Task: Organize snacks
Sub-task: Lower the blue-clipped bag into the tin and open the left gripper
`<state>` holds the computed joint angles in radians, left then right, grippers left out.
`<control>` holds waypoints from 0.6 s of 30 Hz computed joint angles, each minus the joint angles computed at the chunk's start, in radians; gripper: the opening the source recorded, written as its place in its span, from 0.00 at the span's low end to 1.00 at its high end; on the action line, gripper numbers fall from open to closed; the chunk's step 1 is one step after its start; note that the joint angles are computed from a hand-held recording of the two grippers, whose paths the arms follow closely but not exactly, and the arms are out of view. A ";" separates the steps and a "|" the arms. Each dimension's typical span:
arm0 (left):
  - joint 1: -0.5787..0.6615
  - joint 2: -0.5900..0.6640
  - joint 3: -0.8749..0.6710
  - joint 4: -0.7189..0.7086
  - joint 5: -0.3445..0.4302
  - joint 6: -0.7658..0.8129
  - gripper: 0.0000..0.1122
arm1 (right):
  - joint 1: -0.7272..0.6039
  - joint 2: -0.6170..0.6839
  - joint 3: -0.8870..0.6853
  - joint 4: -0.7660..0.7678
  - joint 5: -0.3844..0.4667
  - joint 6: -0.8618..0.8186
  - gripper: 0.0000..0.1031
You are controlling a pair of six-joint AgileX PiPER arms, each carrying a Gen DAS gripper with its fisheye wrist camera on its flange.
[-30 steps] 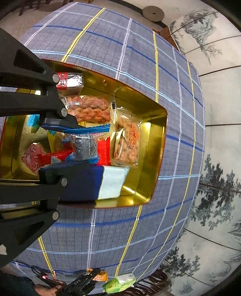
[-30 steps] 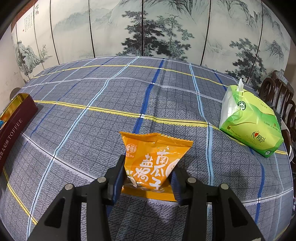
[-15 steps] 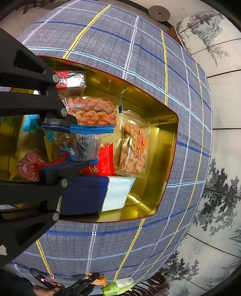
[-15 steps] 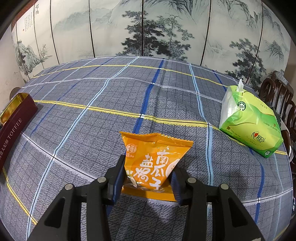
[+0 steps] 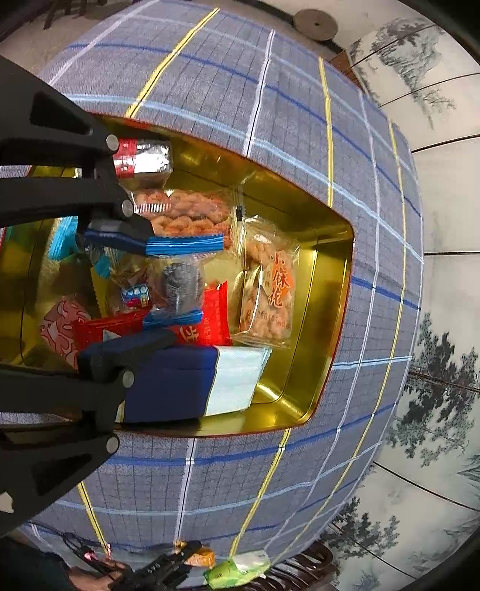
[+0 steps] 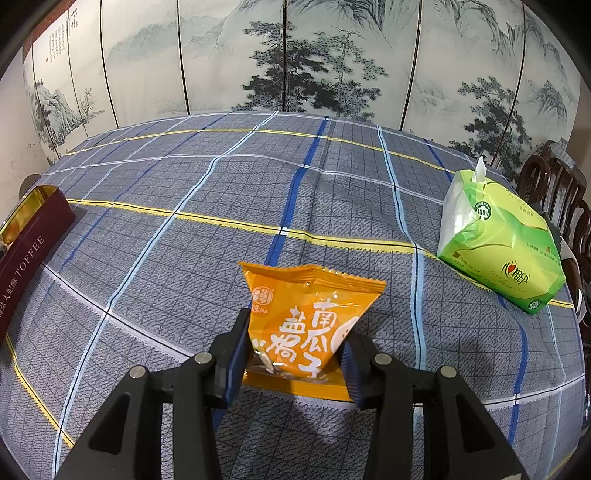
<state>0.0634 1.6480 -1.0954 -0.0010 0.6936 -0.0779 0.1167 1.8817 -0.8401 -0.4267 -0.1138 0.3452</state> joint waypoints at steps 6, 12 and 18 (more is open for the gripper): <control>0.006 -0.028 0.004 0.010 0.006 -0.003 0.47 | 0.000 0.000 0.000 -0.013 0.001 0.013 0.43; 0.015 -0.070 0.021 -0.030 0.016 0.038 0.52 | -0.001 -0.001 -0.001 -0.017 0.001 0.016 0.43; 0.017 -0.121 0.042 -0.075 0.019 0.075 0.55 | -0.003 -0.003 0.000 -0.068 0.001 0.067 0.43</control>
<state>0.0803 1.5275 -1.0535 -0.0763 0.7123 -0.0030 0.1135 1.8788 -0.8403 -0.4948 -0.1126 0.4125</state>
